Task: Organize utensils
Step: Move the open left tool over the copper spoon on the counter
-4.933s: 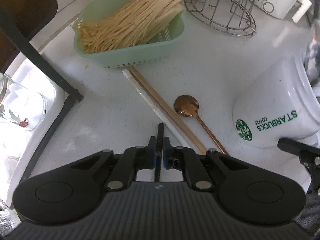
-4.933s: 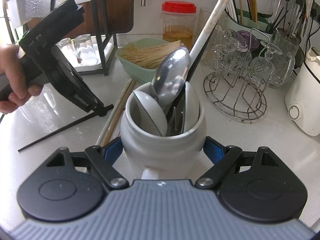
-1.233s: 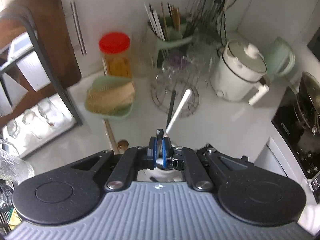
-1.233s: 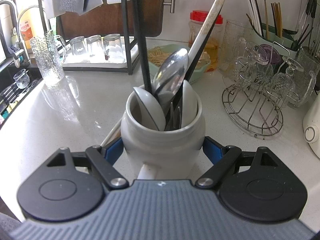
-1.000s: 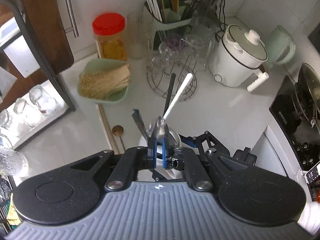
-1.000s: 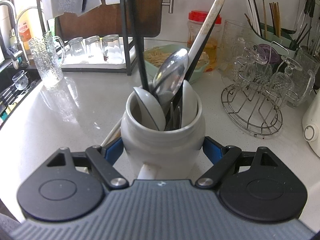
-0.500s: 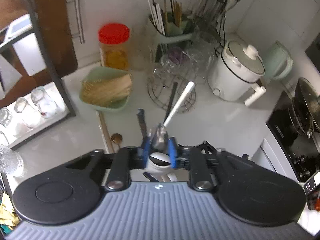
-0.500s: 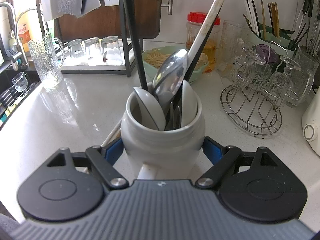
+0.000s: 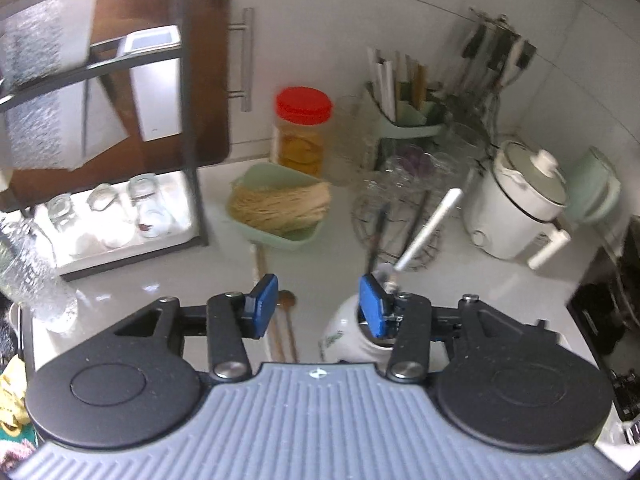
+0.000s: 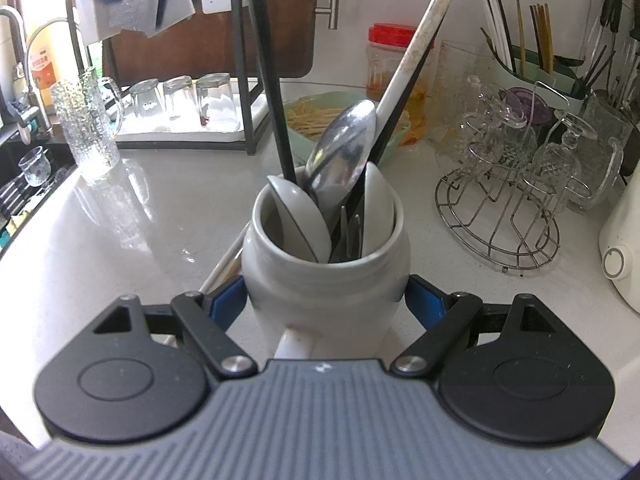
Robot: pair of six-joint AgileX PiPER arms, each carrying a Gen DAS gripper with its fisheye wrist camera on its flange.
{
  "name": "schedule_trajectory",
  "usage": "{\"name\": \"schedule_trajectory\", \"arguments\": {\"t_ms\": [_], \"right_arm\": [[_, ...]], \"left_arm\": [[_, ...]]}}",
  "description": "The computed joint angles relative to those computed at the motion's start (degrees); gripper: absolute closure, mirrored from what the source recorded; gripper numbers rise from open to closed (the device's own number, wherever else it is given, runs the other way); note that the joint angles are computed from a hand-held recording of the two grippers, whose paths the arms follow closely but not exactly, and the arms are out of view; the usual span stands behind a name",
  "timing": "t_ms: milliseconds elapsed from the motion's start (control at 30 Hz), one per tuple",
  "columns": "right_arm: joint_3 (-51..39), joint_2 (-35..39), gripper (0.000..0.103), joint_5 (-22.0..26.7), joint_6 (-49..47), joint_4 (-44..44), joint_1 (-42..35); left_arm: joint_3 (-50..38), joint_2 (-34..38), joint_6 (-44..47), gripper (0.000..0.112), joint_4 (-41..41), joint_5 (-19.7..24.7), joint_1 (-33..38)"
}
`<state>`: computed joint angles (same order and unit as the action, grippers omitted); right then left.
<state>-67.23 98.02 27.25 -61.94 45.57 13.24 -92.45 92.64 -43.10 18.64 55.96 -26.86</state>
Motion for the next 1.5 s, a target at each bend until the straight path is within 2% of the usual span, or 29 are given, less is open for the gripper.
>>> {"name": "schedule_trajectory", "arguments": {"t_ms": [167,267,533,667,800,967,1133,1233,1333,1500], "right_arm": [[0.83,-0.54,0.015,-0.55,0.24,0.48,-0.64],[1.13,-0.86,0.015,-0.75,1.12,0.05,-1.32],[0.56,-1.17,0.015,0.52,4.23,-3.07,-4.40],[0.32,-1.19,0.015,2.10,2.37,-2.75,-6.32],[-0.17,-1.01,0.015,3.81,0.59,-2.35,-7.80],[-0.67,-0.81,0.015,5.22,-0.81,-1.74,-8.55],[-1.08,-0.53,0.015,6.13,-1.83,-1.11,-9.06],[-1.32,-0.27,0.015,6.69,-2.67,-0.60,-9.41],[-1.55,-0.12,0.015,7.07,-3.06,-0.42,-9.58],[-1.41,-0.12,0.015,7.16,-3.44,0.05,-9.72]], "left_arm": [[7.97,-1.91,-7.31,0.058,4.18,-5.63,-0.32],[10.50,-1.06,-10.32,0.057,6.58,-7.00,-0.06],[16.49,2.73,-7.48,0.057,0.55,-16.38,5.26],[17.05,7.37,-2.85,0.058,-6.06,-20.57,7.34],[16.55,12.12,-1.05,0.059,-9.00,-24.72,7.79],[12.41,19.33,-2.48,0.062,-8.01,-26.92,7.59],[8.09,24.86,-5.24,0.063,-5.10,-27.20,7.26],[6.52,26.65,-8.21,0.063,-1.79,-26.93,6.95],[4.13,28.25,-10.99,0.063,2.03,-24.88,6.57],[0.12,30.67,-9.61,0.063,1.91,-22.91,7.68]]}}
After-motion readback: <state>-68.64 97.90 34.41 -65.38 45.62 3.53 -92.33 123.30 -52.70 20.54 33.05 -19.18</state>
